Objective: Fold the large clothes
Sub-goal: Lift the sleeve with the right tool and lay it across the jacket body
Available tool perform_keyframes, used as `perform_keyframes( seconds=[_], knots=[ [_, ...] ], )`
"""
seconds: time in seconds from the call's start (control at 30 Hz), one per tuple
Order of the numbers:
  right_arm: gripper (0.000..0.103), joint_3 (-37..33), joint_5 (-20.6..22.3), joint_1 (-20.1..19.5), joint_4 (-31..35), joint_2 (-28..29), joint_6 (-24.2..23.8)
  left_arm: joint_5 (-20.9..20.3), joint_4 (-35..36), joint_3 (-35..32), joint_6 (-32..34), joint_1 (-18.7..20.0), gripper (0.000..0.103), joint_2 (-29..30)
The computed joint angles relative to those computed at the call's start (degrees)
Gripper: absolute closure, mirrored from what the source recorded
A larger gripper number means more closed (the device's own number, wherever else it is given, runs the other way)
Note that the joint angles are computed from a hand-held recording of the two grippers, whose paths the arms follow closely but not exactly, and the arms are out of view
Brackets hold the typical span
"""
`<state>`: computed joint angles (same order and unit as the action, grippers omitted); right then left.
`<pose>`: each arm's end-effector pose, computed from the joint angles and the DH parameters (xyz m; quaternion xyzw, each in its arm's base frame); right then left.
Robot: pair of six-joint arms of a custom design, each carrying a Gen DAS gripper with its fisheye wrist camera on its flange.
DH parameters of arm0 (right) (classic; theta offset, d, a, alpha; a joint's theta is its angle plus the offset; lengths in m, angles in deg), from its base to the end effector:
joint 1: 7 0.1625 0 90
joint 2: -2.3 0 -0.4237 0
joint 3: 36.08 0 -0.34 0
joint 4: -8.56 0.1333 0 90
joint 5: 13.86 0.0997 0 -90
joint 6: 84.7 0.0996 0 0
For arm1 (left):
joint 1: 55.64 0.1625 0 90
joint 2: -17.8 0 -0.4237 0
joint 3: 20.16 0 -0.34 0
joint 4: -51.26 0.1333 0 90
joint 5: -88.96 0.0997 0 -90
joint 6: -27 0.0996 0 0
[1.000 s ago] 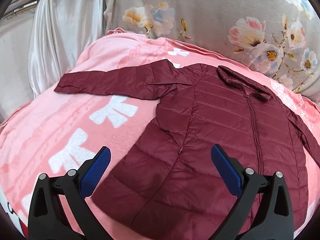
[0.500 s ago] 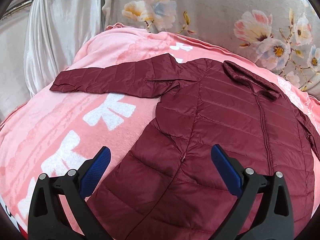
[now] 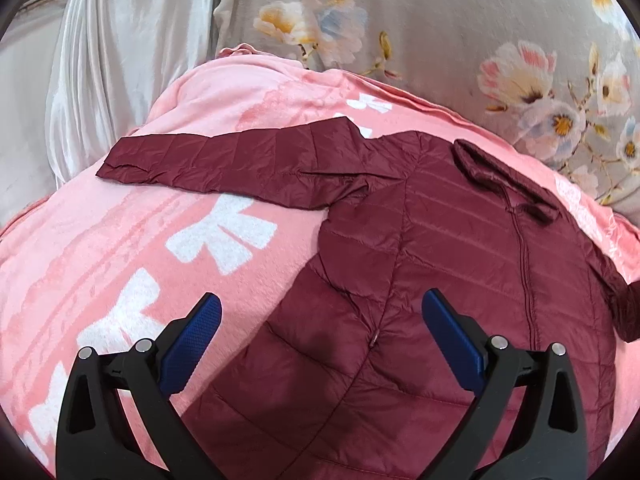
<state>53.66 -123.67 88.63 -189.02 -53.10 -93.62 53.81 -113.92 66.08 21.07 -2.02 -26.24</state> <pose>0.1618 -0.6270 0.3879 -0.0017 -0.7973 0.5834 0.1549 -0.2253 -0.6678 0.2348 0.0974 0.8556 -0.3944 0.3210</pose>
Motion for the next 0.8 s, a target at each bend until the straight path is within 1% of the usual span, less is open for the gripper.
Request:
perform_keyframes(
  seconds=[0.07, 0.17, 0.27, 0.33, 0.43, 0.5, 0.53, 0.57, 0.63, 0.7, 0.73, 0.77, 0.8],
  knots=[
    [0.097, -3.54, 1.9, 1.16, 4.97, 3.75, -1.16, -0.41, -0.13, -0.08, 0.27, 0.29, 0.005, -0.45],
    [0.097, -7.83, 3.03, 2.4, 11.37, 9.16, -1.87, -1.6, 0.32, -0.34, 0.31, 1.02, 0.005, -1.23],
    [0.097, -11.08, 4.03, 2.89, 16.68, 13.51, -1.59, -2.86, 0.82, -0.62, 0.48, 1.74, 0.005, -1.76],
    [0.097, -12.13, 4.34, 3.11, 19.1, 15.49, -1.8, -3.56, 1.34, -1.03, 0.78, 2.21, 0.005, -1.84],
    [0.097, -14.87, 3.66, 3.36, 23.75, 18.72, -2.59, -5.8, 2.39, -2.13, 1.12, 2.95, 0.005, -1.63],
    [0.097, -17.28, 1.8, 3.74, 27.21, 21.09, -2.85, -7.6, 3.41, -2.96, 1.24, 3.3, 0.005, -1.4],
    [0.096, -18.71, 1.16, 3.77, 28.97, 21.9, -2.91, -8.98, 4.43, -3.89, 1.31, 3.45, 0.005, -1.03],
    [0.093, -19.96, -0.05, 4.01, 30.51, 22.81, -2.96, -10.26, 5.26, -4.6, 1.37, 3.57, 0.005, -0.74],
    [0.092, -21.01, -1.92, 4.32, 31.93, 23.71, -3.82, -13.62, 8.15, -6.59, 0.84, 3.93, 0.005, -0.02],
    [0.08, -19.68, -2.45, 4.5, 31.11, 23.28, -4.9, -19.2, 12.6, -10.01, -0.83, 4.67, 0.005, 1.3],
    [0.058, -18.68, -2.94, 4.82, 30.35, 22.82, -5.35, -21.84, 14.3, -11.54, -1.73, 4.99, 0.005, 2.04],
    [0.043, -17.2, -3.41, 5.12, 28.89, 22.17, -5.72, -25.79, 16.8, -14.07, -2.88, 5.55, 0.005, 3.33],
    [0.042, -14.82, -3.14, 5.24, 26.57, 20.92, -6.36, -27.45, 17.99, -15.31, -3.67, 5.7, 0.005, 4.16]
  ],
)
